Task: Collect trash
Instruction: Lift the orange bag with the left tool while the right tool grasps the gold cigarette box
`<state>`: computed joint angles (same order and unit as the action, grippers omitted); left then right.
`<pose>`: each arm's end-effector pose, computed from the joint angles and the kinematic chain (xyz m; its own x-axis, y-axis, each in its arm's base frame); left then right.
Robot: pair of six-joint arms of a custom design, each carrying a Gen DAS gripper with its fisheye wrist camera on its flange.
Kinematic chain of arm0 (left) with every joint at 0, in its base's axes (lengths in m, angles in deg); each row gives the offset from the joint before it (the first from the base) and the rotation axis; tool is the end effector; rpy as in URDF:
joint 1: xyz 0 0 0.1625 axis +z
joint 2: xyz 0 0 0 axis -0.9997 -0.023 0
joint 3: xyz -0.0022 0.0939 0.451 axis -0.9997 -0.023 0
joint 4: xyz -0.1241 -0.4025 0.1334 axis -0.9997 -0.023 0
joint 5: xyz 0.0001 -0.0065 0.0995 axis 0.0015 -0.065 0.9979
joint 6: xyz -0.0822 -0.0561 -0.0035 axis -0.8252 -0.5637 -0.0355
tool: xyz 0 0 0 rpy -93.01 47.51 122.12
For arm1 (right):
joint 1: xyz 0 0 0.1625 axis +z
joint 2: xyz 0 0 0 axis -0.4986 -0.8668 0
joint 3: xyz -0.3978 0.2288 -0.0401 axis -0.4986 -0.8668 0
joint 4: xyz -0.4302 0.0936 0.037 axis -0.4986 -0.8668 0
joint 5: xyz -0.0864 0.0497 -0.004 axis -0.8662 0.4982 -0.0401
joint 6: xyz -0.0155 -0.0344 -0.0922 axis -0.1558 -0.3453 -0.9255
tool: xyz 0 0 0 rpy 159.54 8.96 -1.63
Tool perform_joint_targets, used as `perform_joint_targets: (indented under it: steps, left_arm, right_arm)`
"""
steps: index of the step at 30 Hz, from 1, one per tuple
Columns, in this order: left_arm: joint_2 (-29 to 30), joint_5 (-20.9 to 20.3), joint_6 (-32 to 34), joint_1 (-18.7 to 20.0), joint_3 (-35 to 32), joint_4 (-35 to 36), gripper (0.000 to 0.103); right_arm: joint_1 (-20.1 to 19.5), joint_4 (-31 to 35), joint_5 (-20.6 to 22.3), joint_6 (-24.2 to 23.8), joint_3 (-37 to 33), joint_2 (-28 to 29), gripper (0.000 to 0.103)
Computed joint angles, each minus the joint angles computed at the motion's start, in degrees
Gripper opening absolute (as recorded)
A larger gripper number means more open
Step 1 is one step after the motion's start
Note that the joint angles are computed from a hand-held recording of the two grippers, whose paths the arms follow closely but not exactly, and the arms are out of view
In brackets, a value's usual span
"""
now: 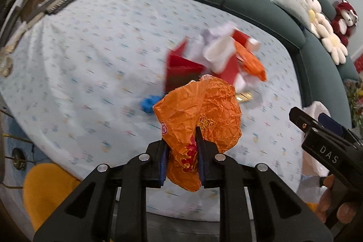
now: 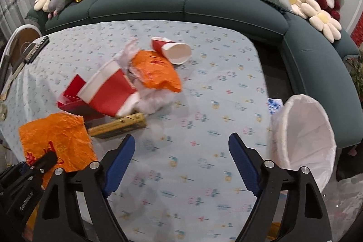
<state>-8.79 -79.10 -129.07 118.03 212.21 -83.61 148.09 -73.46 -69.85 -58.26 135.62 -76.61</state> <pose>-0.2455 -0.3704 0.2331 -0.7843 -0.2750 -0.5562 0.0726 0.8496 -0.5224 0.2910 -0.4166 0.2145 -0.6778 -0.1596 0.7178 -0.4454 0.8658 -0.2281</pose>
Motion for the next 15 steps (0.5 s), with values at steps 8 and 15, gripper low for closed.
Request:
perform_joint_targets:
  steps: [8, 15]
  left_arm:
    - [-2.43, 2.91, -0.60, 2.31, -1.02, 5.08, 0.020]
    - [-2.86, 3.16, 1.66, 4.55, -0.58, 2.46, 0.020]
  right_arm:
    - [0.12, 1.18, 2.66, 6.13, -4.08, 7.08, 0.073]
    - [-1.78, 4.26, 4.60, 14.20, -6.15, 11.23, 0.071]
